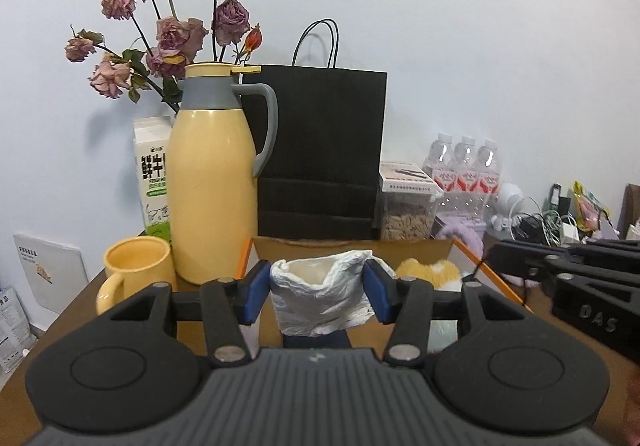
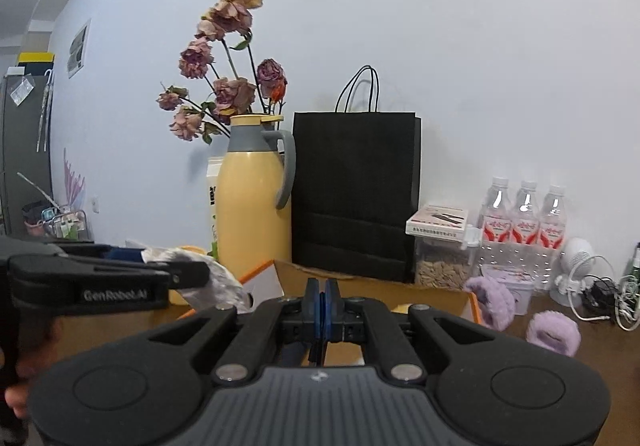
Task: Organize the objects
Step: 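Grasp the white tissue with the left gripper and lift it toward the box, then lower the tissue into the box and open the left gripper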
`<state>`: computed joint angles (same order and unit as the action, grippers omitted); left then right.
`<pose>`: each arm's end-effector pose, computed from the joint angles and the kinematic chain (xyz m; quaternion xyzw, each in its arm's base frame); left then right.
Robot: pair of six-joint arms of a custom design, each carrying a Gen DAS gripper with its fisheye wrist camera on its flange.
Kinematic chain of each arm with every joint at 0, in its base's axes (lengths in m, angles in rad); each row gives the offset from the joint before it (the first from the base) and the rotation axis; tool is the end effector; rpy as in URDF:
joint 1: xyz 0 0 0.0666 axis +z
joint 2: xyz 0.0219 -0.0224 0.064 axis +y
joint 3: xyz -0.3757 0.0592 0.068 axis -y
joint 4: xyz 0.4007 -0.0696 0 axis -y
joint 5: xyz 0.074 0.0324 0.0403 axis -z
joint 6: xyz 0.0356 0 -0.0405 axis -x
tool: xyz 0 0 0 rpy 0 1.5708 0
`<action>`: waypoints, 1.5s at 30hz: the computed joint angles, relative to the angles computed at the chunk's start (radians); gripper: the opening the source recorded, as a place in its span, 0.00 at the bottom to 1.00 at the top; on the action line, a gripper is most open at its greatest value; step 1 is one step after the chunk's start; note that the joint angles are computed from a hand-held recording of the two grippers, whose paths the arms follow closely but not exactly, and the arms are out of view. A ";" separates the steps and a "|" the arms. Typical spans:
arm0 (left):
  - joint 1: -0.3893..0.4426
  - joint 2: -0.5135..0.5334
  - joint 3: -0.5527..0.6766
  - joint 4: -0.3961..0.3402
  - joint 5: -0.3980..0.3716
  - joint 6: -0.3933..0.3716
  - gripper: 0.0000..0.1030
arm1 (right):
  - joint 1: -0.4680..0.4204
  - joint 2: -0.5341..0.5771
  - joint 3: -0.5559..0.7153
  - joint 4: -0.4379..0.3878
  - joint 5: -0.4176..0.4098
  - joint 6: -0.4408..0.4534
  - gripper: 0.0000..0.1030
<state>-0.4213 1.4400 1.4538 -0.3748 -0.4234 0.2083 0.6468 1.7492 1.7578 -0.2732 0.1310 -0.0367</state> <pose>0.4991 -0.2081 0.4797 -0.0333 0.8123 -0.0078 0.5822 0.5310 0.3947 0.4629 -0.2001 0.7679 0.1542 0.5887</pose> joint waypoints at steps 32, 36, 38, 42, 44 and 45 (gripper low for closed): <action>0.054 0.241 0.106 0.138 -0.015 -0.144 1.00 | -0.093 0.372 0.451 -0.356 -0.003 0.002 0.57; 0.057 0.233 0.093 0.138 -0.016 -0.126 1.00 | -0.092 0.344 0.408 -0.322 0.014 -0.001 0.91; 0.057 0.230 0.091 0.138 -0.016 -0.121 1.00 | -0.092 0.339 0.404 -0.319 0.021 -0.003 0.96; 0.056 0.223 0.080 0.150 -0.018 -0.116 1.00 | -0.089 0.326 0.387 -0.310 0.025 0.001 0.99; 0.055 0.218 0.073 0.159 -0.021 -0.113 1.00 | -0.088 0.322 0.380 -0.307 0.028 0.005 1.00; 0.054 0.215 0.068 0.166 -0.023 -0.113 1.00 | -0.087 0.318 0.375 -0.304 0.031 0.007 1.00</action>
<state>-0.3672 1.6546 1.5214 -0.2093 -0.4463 0.0954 0.5602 2.0673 2.1330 -0.5774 0.1624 -0.0295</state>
